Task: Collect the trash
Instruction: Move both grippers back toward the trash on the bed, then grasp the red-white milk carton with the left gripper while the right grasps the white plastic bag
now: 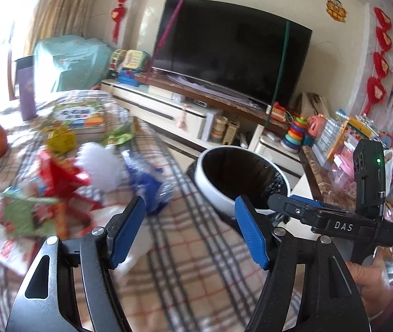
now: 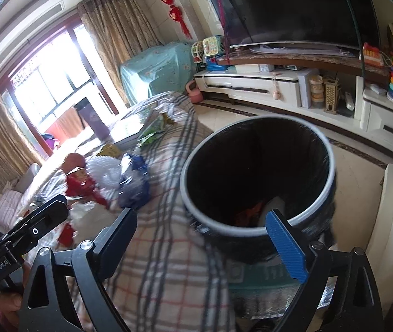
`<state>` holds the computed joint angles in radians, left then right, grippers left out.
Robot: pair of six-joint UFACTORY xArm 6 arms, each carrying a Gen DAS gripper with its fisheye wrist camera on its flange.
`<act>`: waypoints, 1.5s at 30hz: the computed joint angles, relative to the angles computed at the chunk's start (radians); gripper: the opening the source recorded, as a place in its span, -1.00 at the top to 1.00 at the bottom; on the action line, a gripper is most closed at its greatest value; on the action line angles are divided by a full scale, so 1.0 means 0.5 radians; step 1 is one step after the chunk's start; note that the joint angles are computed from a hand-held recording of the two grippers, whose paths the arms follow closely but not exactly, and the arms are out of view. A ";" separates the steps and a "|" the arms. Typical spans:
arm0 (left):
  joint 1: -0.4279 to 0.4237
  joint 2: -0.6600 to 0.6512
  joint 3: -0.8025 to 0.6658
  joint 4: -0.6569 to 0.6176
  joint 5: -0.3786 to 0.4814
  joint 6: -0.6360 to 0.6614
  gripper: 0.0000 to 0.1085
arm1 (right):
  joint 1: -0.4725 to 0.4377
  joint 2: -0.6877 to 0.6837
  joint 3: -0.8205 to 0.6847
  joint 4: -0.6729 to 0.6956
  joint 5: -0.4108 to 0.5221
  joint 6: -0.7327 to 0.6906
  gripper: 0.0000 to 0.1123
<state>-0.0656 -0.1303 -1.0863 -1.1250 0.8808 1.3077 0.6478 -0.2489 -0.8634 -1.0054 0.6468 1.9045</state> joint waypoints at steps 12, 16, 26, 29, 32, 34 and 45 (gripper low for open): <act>0.365 0.063 -0.006 -0.005 0.056 -0.017 -0.38 | 0.127 0.368 -0.289 0.006 -0.127 0.039 -0.70; 0.433 0.108 -0.024 0.032 0.044 -0.047 -0.38 | 0.140 0.478 -0.386 0.042 -0.181 -0.031 -0.70; 0.505 0.213 -0.059 0.146 -0.072 -0.137 -0.42 | 0.143 0.641 -0.533 0.083 -0.270 -0.111 -0.70; 0.473 0.263 -0.076 0.250 -0.165 -0.216 -0.43 | 0.133 0.703 -0.589 0.109 -0.302 -0.152 -0.70; 0.438 0.301 -0.088 0.336 -0.244 -0.287 -0.44 | 0.118 0.770 -0.651 0.129 -0.346 -0.189 -0.70; 0.417 0.336 -0.114 0.388 -0.273 -0.356 -0.44 | 0.108 0.801 -0.680 0.136 -0.368 -0.210 -0.70; 0.290 0.600 -0.372 0.651 -0.462 -0.874 -0.59 | 0.021 1.037 -0.901 0.321 -0.529 -0.493 -0.70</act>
